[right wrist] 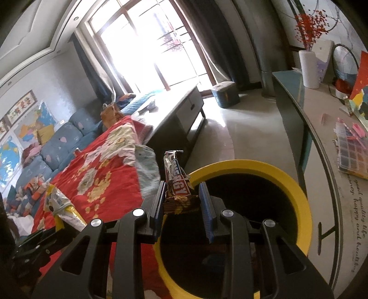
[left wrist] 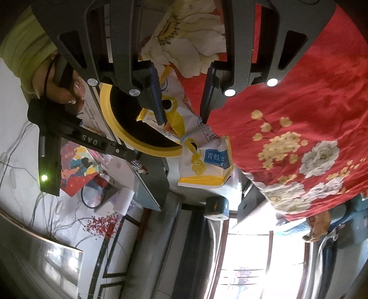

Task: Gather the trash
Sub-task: 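Carry the snack bag and chocolate wrapper over the bin and open both tools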

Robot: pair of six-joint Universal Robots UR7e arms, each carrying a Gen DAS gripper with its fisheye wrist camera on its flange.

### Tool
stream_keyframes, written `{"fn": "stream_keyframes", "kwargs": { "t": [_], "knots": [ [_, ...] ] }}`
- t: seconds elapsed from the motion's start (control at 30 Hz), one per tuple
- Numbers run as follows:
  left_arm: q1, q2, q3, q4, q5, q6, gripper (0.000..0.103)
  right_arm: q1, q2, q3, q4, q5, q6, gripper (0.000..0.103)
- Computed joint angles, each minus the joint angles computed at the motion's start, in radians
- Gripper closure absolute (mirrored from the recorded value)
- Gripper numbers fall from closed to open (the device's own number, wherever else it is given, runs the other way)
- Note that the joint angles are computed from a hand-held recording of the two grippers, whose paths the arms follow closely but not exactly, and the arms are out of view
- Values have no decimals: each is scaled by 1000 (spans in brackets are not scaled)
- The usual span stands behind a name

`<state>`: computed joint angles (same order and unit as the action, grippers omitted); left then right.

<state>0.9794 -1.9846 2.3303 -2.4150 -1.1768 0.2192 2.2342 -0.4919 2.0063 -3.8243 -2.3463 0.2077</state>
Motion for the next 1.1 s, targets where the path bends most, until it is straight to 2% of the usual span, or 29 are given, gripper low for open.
{"fn": "stream_keyframes", "kwargs": {
  "t": [0.43, 0.87, 1.1],
  "knots": [
    [-46, 49, 39, -10, 3, 28, 78, -44, -23, 73, -41, 0, 51, 75],
    [-34, 150, 36, -28, 12, 62, 77, -73, -29, 119, -82, 9, 85, 74],
    [-33, 201, 20, -56, 12, 44, 77, -76, -35, 132, -106, 8, 98, 72]
  ]
}}
